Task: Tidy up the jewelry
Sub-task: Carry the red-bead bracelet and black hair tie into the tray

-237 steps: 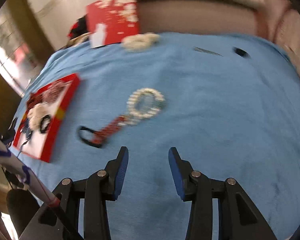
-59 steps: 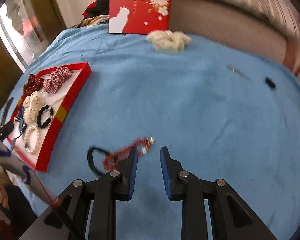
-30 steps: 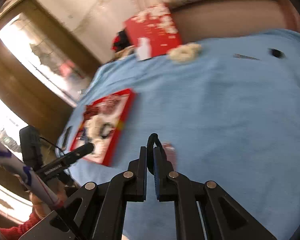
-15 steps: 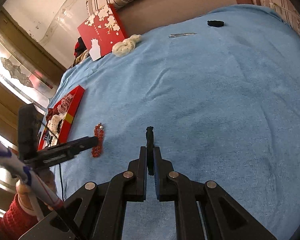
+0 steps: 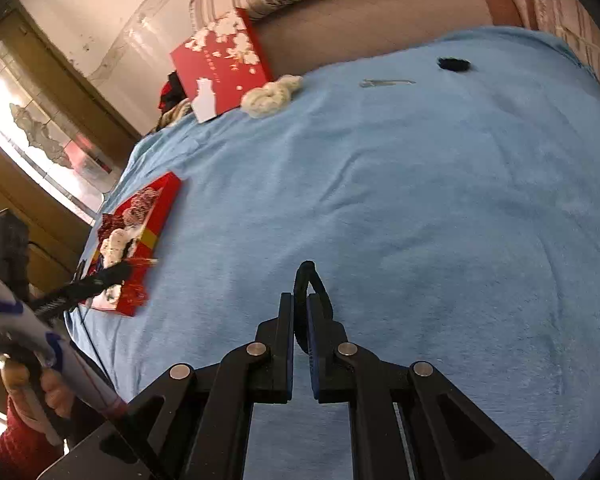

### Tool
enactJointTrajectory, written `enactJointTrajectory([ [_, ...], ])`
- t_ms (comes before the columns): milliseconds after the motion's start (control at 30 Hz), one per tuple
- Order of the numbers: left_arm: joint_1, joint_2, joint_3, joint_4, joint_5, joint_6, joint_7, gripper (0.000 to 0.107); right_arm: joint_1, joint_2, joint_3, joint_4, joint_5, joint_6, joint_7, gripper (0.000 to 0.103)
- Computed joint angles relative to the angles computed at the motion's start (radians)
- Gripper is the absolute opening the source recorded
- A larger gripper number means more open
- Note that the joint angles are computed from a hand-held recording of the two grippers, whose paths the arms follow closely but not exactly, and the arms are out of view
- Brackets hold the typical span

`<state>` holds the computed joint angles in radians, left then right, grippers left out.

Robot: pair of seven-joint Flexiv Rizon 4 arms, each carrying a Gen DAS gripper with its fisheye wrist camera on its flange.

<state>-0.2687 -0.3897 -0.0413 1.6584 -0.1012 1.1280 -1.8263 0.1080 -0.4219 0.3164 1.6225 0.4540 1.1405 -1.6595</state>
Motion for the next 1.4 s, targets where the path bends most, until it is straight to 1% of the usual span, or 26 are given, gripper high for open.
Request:
enactJointTrajectory([
  [67,0.015,0.057,0.015,0.054,-0.005,0.023,-0.006,0.007,0.01,0.007,0.004,-0.001,-0.007,0.002,-0.005,0.007],
  [200,0.044,0.144,0.054,0.131,0.017,0.029,-0.054,0.007,0.039,0.014,0.009,-0.012,-0.026,0.002,-0.007,0.007],
  [267,0.055,0.185,0.087,0.161,0.071,0.025,-0.107,0.007,0.055,0.018,0.011,-0.014,-0.038,0.003,-0.008,0.007],
  [367,0.078,0.236,0.108,0.196,0.146,0.007,-0.176,0.007,0.078,0.025,0.013,-0.014,-0.053,0.006,-0.008,0.007],
  [400,0.086,0.252,0.113,0.206,0.179,0.0,-0.202,0.007,0.086,0.028,0.013,-0.013,-0.061,0.007,-0.007,0.007],
  [433,0.089,0.272,0.125,0.208,0.24,-0.019,-0.248,0.007,0.092,0.03,0.013,-0.012,-0.067,0.007,-0.007,0.007],
  [500,0.104,0.303,0.126,0.211,0.331,-0.056,-0.31,0.007,0.11,0.036,0.011,-0.008,-0.086,0.008,-0.005,0.007],
  [633,0.134,0.336,0.102,0.192,0.471,-0.143,-0.403,0.007,0.144,0.042,0.006,-0.006,-0.132,0.003,0.002,0.007],
  [767,0.156,0.356,0.08,0.194,0.529,-0.185,-0.436,0.007,0.18,0.044,0.0,-0.01,-0.182,-0.012,0.013,0.007],
  [967,0.166,0.351,0.059,0.158,0.632,-0.246,-0.481,0.007,0.227,0.042,-0.007,-0.02,-0.248,-0.015,0.035,0.007],
  [1067,0.172,0.344,0.061,0.152,0.642,-0.241,-0.474,0.007,0.248,0.031,-0.01,-0.041,-0.28,-0.021,0.047,0.007],
  [1200,0.185,0.333,0.073,0.16,0.616,-0.218,-0.458,0.007,0.281,0.007,-0.018,-0.081,-0.328,-0.035,0.072,0.007],
  [1400,0.218,0.309,0.096,0.19,0.516,-0.152,-0.403,0.007,0.328,-0.058,-0.016,-0.175,-0.381,-0.076,0.091,0.007],
])
